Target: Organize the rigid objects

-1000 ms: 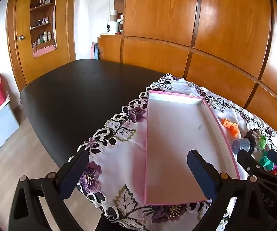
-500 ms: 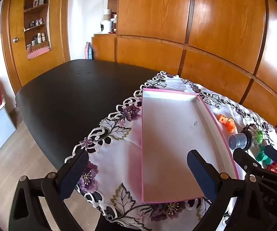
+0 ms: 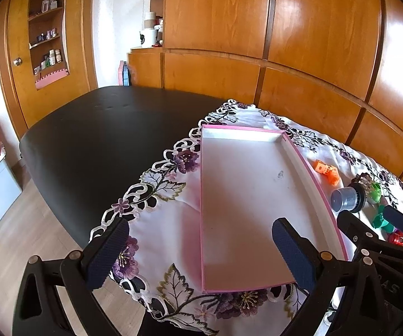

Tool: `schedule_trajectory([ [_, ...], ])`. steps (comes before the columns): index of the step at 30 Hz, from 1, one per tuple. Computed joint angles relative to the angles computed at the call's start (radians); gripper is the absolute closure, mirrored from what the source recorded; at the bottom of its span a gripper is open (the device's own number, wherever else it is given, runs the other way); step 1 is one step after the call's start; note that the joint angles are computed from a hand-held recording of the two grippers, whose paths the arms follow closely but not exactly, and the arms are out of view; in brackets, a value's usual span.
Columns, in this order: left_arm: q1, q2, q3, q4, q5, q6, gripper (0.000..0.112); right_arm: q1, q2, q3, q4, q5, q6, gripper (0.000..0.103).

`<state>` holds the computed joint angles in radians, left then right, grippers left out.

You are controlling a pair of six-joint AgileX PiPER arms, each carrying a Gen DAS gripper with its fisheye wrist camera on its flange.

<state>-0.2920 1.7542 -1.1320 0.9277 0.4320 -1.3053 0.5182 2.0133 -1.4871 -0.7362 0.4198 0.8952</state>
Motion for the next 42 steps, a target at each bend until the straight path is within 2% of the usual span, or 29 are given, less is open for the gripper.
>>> schedule_trajectory([
  [7, 0.001, -0.004, 0.004, -0.016, -0.018, 0.021, 0.010, -0.011, 0.000, 0.000, 0.032, -0.002, -0.021, 0.003],
  [22, -0.010, 0.013, -0.021, -0.078, -0.003, 0.101, 0.010, -0.027, -0.005, 0.018, 0.029, -0.024, -0.021, 0.003],
  [27, -0.033, 0.024, -0.042, -0.047, 0.028, 0.118, 0.010, -0.062, -0.013, 0.023, 0.116, -0.053, -0.127, 0.003],
  [30, -0.042, 0.028, -0.057, -0.034, 0.017, 0.147, 0.010, -0.116, -0.026, 0.024, 0.175, -0.064, -0.196, 0.003],
  [32, -0.035, 0.036, -0.087, -0.098, -0.005, 0.237, 0.010, -0.151, -0.029, 0.013, 0.194, -0.053, -0.226, 0.003],
  [36, -0.013, 0.076, -0.187, -0.369, -0.005, 0.536, 0.010, -0.246, -0.024, -0.028, 0.211, -0.006, -0.294, 0.003],
  [37, -0.007, 0.097, -0.230, -0.447, 0.013, 0.616, 0.010, -0.266, -0.023, -0.029, 0.218, -0.008, -0.309, 0.003],
  [42, -0.015, 0.176, -0.396, -0.626, 0.084, 0.828, 0.010, -0.389, -0.007, -0.041, 0.338, -0.023, -0.471, 0.003],
])
